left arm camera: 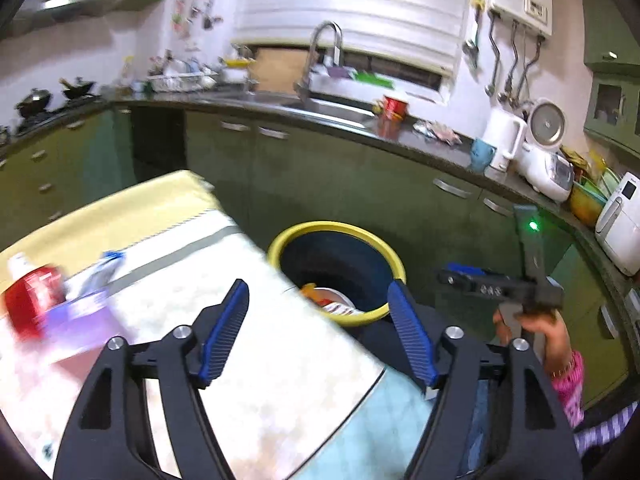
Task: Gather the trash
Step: 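Move the right gripper to the purple box and grasp it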
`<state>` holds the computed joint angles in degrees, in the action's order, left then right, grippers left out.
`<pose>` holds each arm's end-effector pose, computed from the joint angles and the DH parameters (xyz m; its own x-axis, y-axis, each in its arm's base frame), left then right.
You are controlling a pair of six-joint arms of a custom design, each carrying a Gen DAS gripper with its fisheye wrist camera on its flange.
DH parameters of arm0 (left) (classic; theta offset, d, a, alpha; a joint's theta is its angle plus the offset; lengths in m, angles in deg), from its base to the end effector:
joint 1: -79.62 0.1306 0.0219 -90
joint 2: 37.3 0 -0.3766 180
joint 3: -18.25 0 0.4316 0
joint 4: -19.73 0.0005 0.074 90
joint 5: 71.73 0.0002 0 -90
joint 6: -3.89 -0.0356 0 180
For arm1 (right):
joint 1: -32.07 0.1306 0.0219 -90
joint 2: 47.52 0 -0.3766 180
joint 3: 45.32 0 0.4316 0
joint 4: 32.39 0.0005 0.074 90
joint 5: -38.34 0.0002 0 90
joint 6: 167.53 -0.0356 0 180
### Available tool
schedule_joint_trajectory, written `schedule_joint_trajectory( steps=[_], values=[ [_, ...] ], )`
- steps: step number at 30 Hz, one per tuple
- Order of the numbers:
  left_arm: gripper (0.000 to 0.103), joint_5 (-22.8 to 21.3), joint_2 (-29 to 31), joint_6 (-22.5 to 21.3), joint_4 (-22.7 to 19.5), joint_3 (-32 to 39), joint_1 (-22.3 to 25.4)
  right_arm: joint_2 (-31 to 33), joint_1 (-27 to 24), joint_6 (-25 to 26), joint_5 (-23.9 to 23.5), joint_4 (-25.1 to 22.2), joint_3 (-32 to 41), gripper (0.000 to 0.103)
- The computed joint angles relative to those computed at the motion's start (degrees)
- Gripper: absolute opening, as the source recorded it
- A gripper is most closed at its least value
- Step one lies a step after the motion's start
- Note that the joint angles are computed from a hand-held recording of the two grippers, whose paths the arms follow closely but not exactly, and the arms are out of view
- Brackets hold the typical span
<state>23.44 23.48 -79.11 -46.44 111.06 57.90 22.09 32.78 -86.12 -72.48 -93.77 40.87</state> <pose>0.2722 -0.1124 0.6266 -0.5708 0.0967 -0.8153 0.3710 0.9162 -0.1511 0.3801 0.0169 0.5310 -0.7361 0.1305 -0.6642 -0.1556 0.9224 0.3536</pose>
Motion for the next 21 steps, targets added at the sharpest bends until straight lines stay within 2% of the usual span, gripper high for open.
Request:
schedule_joint_trajectory(
  steps=[3,5,9,11,14,15,18,21],
  values=[
    [0.073,-2.6,-5.3,0.5,-2.1,-1.9,3.4,0.6,4.5,0.5,0.6,0.4,1.7,0.082],
    [0.074,-2.7,-8.4,0.7,-3.4,-3.0,6.8,0.9,7.7,1.0,0.5,1.0,2.8,0.084],
    [0.075,2.8,-13.7,0.3,-6.1,-4.7,17.4,3.2,14.1,5.0,-2.2,1.6,6.0,0.085],
    [0.076,5.6,-15.5,-1.2,-7.0,-5.1,22.4,5.5,17.9,9.8,-4.5,2.0,8.3,0.085],
    [0.079,8.0,-17.7,-2.7,-7.7,-5.8,26.9,10.0,22.6,17.4,-7.4,0.9,13.0,0.085],
    [0.079,10.7,-18.3,-3.9,-8.0,-6.0,30.3,12.1,24.3,20.1,-8.2,0.2,15.1,0.085],
    [0.079,14.9,-19.8,-6.0,-8.8,-6.6,36.1,16.0,27.8,23.8,-8.7,0.0,18.8,0.092],
    [0.079,17.9,-20.5,-7.5,-9.6,-7.0,40.1,21.0,29.9,27.2,-9.8,-1.6,23.4,0.092]
  ],
)
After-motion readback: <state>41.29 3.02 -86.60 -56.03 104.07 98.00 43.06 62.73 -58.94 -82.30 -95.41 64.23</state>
